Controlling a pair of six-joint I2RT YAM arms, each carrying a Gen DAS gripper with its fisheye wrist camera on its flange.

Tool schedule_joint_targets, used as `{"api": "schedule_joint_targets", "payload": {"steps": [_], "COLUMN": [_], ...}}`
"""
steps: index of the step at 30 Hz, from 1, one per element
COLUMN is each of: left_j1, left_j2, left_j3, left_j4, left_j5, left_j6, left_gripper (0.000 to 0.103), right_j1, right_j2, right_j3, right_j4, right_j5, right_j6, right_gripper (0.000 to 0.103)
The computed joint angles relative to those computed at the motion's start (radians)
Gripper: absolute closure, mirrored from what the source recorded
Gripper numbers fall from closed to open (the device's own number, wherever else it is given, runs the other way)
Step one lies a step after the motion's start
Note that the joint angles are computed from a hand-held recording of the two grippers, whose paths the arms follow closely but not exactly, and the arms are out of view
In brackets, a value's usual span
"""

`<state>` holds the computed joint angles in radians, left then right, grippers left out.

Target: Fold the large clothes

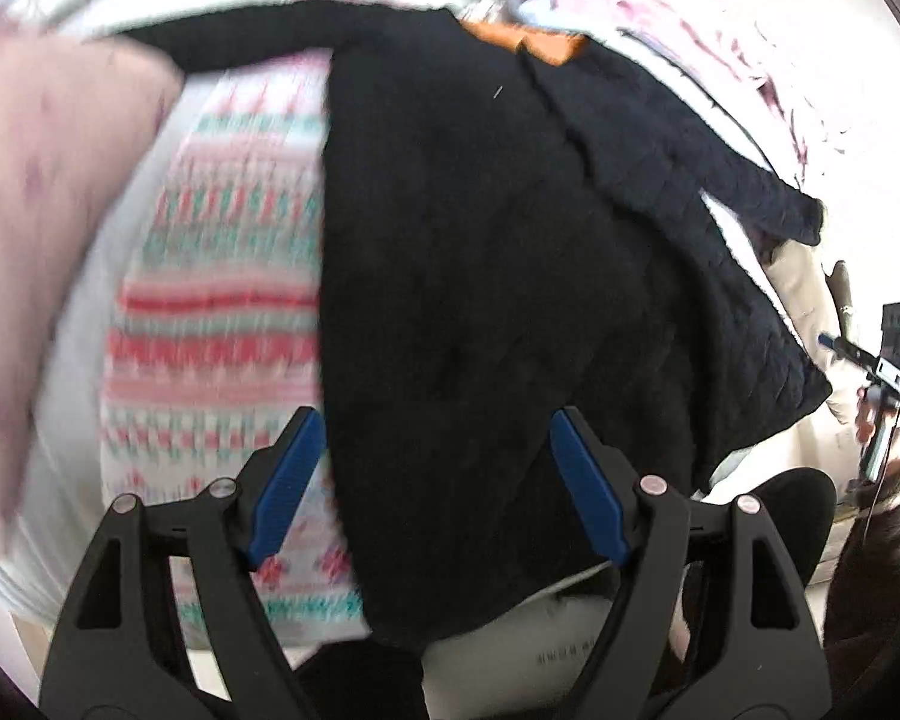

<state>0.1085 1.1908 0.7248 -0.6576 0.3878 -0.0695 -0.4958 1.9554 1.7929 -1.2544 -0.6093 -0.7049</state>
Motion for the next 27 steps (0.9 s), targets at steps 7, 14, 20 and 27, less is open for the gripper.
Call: {"api": "schedule_joint_targets", "payload": {"steps": [7, 14, 20, 27], "left_j1": [0.145, -0.008, -0.131, -0.146], "left_j2": [-0.003, -0.255, -0.237, -0.254], "left_j3": [-0.078, -0.155, -0.182, -0.198], "left_j4": [-0.023, -0.165, -0.144, -0.060], "left_j5": [0.140, -0.073, -0.178, -0.178], "left_j6": [0.014, 0.263, 0.209, 0.162], "left_gripper": [0.037, 0.037, 0.037, 0.065], "right_j1": [-0.042, -0.105, -0.048, -0.065], "right_j2": [0.008, -0.088, -0.222, -0.285], "right_j3": [-0.078, -0.175, -0.524, -0.630], "right_j4": [-0.060, -0.022, 0.332, 0.493], "right_j5": [-0.024, 0.041, 0.103, -0.017], "right_j6": [0.070, -0.017, 0.150, 0.309], "right_gripper": [0.020, 0.020, 0.028, 0.055]}}
